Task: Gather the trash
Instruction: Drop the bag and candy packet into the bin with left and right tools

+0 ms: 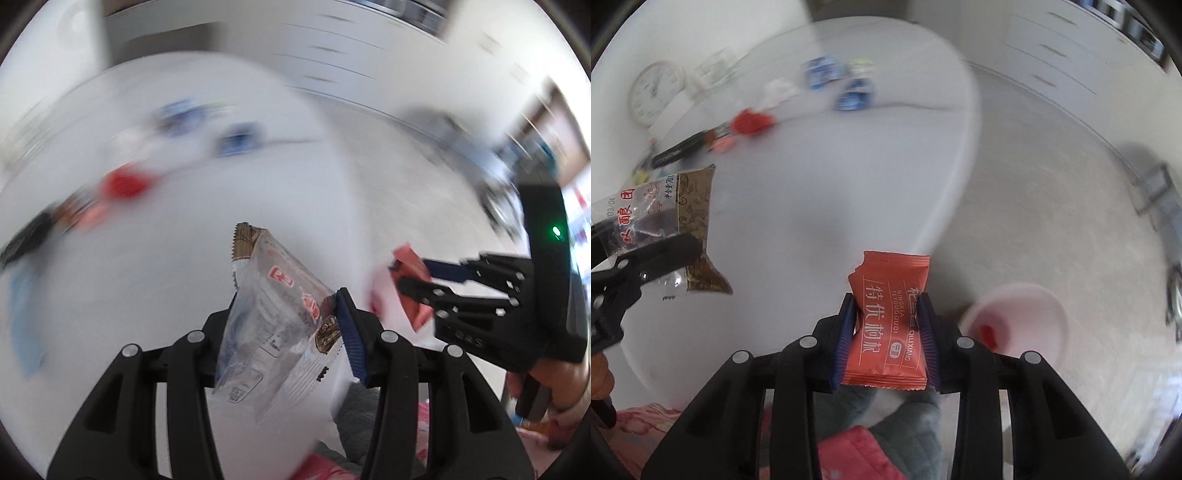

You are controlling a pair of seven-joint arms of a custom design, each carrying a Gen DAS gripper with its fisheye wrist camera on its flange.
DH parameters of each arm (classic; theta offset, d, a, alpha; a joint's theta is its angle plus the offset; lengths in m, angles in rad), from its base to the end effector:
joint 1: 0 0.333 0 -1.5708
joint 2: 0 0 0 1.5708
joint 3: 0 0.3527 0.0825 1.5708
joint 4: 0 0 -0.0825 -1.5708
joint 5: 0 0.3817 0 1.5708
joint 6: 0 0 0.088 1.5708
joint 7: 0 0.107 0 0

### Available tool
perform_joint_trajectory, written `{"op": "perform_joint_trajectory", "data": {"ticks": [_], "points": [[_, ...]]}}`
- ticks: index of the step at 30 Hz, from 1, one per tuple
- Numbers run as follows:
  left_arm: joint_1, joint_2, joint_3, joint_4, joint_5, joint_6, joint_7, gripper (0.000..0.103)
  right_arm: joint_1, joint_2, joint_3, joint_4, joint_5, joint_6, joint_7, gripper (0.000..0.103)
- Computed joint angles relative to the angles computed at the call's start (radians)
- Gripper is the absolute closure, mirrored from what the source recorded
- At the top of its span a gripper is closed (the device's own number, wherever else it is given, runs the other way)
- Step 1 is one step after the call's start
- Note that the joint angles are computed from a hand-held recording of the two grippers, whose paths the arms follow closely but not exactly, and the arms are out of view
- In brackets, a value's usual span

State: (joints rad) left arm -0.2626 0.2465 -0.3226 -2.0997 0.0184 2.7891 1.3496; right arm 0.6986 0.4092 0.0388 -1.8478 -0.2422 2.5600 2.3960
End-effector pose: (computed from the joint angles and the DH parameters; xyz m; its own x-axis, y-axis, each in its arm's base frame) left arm 0.5230 -0.3350 0.3952 -0.3735 -0.9139 0.1589 -0.8653 0.2815 -0.4147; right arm 0.5022 0.4573 0.3698 0.1034 -0.9904 -0.0921 -0.9458 -0.0693 -0.3172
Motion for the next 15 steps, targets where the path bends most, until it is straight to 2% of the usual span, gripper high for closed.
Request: {"op": "perform_joint_trajectory", "data": {"ticks": [3, 7, 11, 15], "points": [[-0.038, 0.119, -0.063, 0.150, 0.009, -0.050, 0.094, 0.056, -0.016, -0.126, -0.038, -0.185, -0.038, 0.034, 0.083, 0.069], [-0.062, 0.298, -0.162, 0.376, -0.068, -0.170, 0.235, 0.056, -0.083, -0.264, -0.035, -0.376, -0.092, 0.071, 0.155, 0.069], [-0.150, 0.423, -0.158, 0.550, -0.074, -0.253, 0.274, 0.056, -0.158, -0.341, -0.011, -0.489, -0.102, 0.113, 0.168, 0.069], [-0.224, 0.499, -0.125, 0.663, -0.074, -0.312, 0.232, 0.056, -0.230, -0.377, 0.020, -0.558, -0.080, 0.158, 0.123, 0.069]]}}
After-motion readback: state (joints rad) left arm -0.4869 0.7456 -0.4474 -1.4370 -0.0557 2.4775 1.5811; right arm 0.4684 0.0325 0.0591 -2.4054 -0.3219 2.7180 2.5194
